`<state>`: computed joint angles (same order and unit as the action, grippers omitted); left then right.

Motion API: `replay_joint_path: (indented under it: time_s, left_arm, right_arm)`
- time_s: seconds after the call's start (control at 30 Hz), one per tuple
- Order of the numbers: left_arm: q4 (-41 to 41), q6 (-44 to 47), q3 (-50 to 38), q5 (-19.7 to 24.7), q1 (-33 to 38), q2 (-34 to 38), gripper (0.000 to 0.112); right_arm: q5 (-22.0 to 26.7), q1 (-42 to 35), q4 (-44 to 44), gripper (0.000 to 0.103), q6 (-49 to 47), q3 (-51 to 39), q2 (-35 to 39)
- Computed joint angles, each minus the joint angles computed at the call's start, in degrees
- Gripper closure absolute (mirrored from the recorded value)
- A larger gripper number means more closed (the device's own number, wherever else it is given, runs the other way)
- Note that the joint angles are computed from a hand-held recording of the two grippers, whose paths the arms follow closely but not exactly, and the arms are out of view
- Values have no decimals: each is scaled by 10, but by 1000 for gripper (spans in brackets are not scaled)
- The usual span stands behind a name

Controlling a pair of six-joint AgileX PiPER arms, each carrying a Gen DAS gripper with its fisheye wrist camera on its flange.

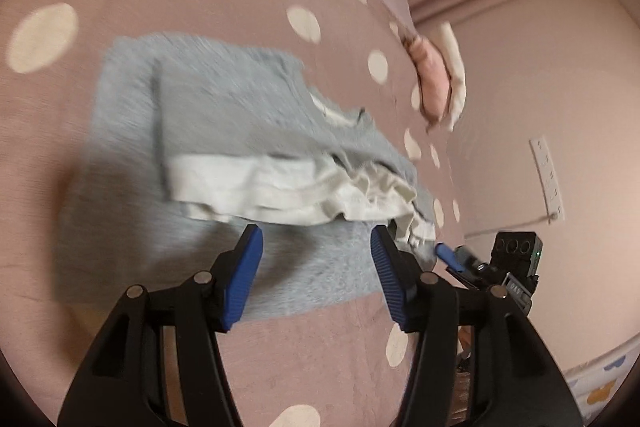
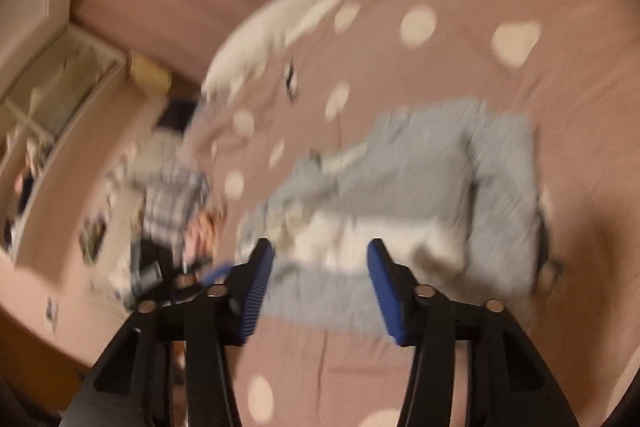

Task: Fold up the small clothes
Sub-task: 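Lay the hem down over the collar and open both grippers, then grasp the sweatshirt side edge with the left gripper while the right gripper grasps beside it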

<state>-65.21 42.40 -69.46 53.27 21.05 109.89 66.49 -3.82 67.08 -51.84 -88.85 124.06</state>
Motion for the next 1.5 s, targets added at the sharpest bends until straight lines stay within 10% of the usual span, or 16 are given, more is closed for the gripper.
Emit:
replay_joint_path:
  time_s: [0.33, 0.53, 0.73, 1.07, 1.5]
  left_arm:
    - [-11, -135, -180, -29, -46, 130, 57]
    - [-41, -197, -251, -78, -46, 146, 50]
    - [25, -198, -215, -108, -44, 107, 46]
    - [239, -154, -38, -206, -102, 25, 47]
    - [22, 138, 216, -226, -5, -107, 54]
  right_arm:
    - [-14, 71, -113, 64, 196, -277, 135]
    - [-125, 68, -70, 64, 278, -372, 173]
    - [-162, 61, -19, 64, 121, -216, 66]
    - [-241, 141, -381, 64, 214, -111, 23]
    - [-293, 72, -316, 64, 74, 106, -86]
